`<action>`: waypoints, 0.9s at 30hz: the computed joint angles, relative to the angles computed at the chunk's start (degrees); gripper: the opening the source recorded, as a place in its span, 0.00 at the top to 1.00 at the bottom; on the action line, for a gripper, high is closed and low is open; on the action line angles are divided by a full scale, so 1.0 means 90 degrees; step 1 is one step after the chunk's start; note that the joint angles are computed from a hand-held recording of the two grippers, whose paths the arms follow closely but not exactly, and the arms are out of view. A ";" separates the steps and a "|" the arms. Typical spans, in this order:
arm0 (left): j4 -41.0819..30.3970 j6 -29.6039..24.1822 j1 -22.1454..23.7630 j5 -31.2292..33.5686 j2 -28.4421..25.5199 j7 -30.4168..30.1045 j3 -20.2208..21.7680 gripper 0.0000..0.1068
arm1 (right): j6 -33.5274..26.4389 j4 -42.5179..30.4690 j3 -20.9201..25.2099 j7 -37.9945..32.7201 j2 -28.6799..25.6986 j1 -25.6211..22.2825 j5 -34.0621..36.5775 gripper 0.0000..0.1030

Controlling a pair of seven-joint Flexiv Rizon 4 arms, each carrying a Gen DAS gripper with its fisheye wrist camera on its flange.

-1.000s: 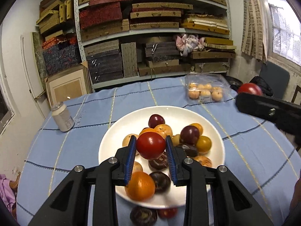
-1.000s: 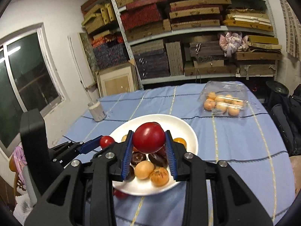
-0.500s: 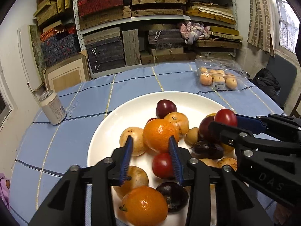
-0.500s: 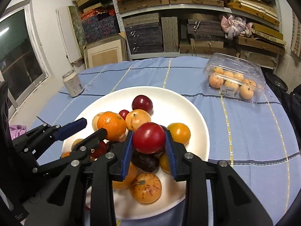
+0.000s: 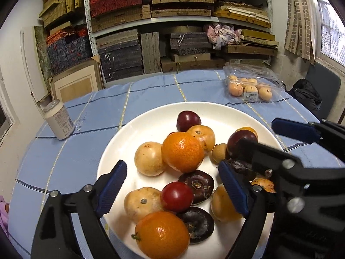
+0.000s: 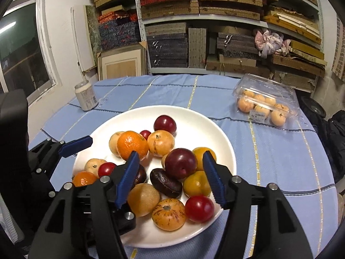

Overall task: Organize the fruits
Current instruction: 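Move both open tools back to the last two loose fruits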

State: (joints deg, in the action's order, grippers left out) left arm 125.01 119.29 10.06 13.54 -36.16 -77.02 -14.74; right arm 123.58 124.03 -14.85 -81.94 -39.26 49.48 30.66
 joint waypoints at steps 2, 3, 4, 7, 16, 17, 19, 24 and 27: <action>0.0093 0.0077 0.0043 0.0052 0.0076 -0.0036 -0.0018 0.18 | 0.0142 0.0119 0.0045 0.0001 0.0118 -0.0001 0.0068 0.38; 0.0173 0.0140 0.0076 0.0091 0.0142 -0.0070 -0.0026 0.18 | 0.0286 0.0210 0.0115 0.0008 0.0183 -0.0024 0.0126 0.36; 0.0228 0.0180 0.0104 0.0130 0.0190 -0.0100 -0.0028 0.18 | 0.0415 0.0276 0.0179 0.0003 0.0237 -0.0043 0.0202 0.34; 0.0461 0.0394 0.0163 0.0232 0.0375 -0.0229 0.0033 0.16 | 0.0792 0.0478 0.0522 -0.0016 0.0404 -0.0222 0.0357 0.33; 0.1189 0.0901 0.1085 0.1082 0.0722 -0.1048 0.0176 0.10 | 0.1934 0.1072 0.1745 0.0216 0.0192 -0.0676 0.0652 0.29; 0.1232 0.0820 0.1340 0.1253 0.0706 -0.1184 0.0078 0.10 | 0.2005 0.1138 0.1825 0.0240 0.0130 -0.0668 0.0683 0.28; 0.1313 0.0618 0.1867 0.1565 0.0659 -0.1423 -0.0169 0.10 | 0.2099 0.1220 0.1952 0.0315 0.0023 -0.0706 0.0639 0.28; 0.1527 0.0622 0.2196 0.1832 0.0649 -0.1379 -0.0231 0.10 | 0.2222 0.1318 0.2012 0.0299 -0.0083 -0.0521 0.0690 0.23; 0.1639 0.0794 0.1830 0.1797 0.0629 -0.1025 0.0124 0.10 | 0.2335 0.1345 0.2049 0.0318 -0.0104 -0.0494 0.0711 0.19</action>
